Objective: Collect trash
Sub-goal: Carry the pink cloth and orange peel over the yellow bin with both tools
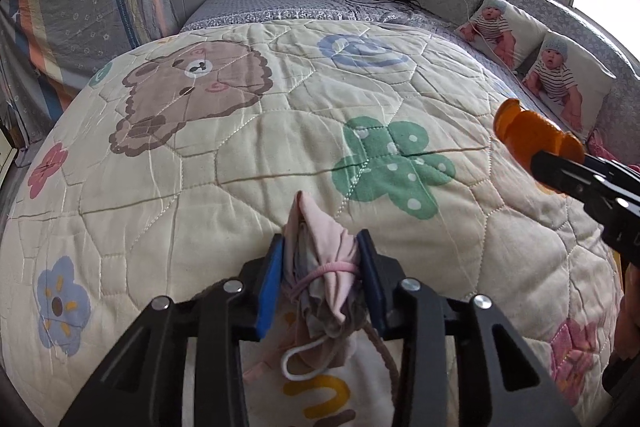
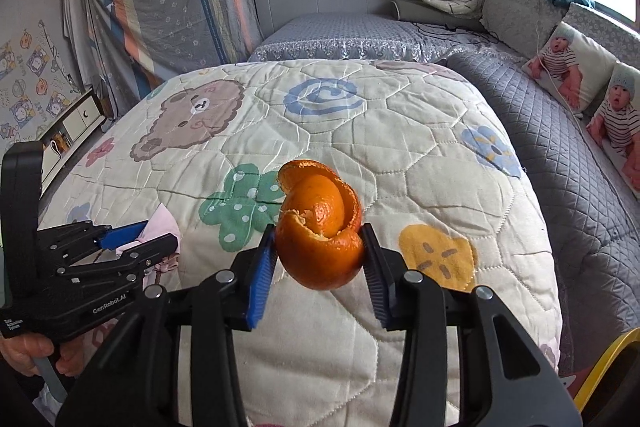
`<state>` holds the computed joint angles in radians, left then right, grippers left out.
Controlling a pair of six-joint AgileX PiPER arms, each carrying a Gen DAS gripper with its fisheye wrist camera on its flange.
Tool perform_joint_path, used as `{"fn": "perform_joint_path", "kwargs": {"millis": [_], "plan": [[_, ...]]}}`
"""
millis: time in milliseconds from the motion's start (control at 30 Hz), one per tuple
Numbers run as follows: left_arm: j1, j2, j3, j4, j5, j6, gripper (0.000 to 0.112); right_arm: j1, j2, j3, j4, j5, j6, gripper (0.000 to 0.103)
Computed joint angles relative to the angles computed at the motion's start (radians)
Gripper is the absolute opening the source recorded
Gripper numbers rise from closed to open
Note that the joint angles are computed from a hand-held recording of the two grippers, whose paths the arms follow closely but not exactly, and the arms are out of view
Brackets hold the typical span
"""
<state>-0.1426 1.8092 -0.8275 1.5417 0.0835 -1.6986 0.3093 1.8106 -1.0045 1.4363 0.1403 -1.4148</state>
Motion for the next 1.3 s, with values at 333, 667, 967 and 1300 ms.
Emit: {"fn": "perform_joint_path", "kwargs": {"millis": [333, 667, 967, 1300], "plan": [[-0.119, -0.146, 0.017, -0.325, 0.081, 0.278, 0.032, -0.136, -0.19, 0.176, 0.256, 0.063, -0.29, 0.039], [-0.423, -0.169, -0.132, -0.566, 0.225, 0.46, 0.032, -0.476, -0.368, 0.336, 0.178, 0.226, -0.302, 0.039], [-0.655, -0.076, -0.32, -0.627, 0.275, 0.534, 0.032, -0.861, -0.428, 0.41, 0.075, 0.387, -0.329, 0.038], [-0.807, 0.019, -0.483, -0.624, 0.326, 0.579, 0.032, -1.205, -0.364, 0.409, 0.042, 0.487, -0.409, 0.038]]}}
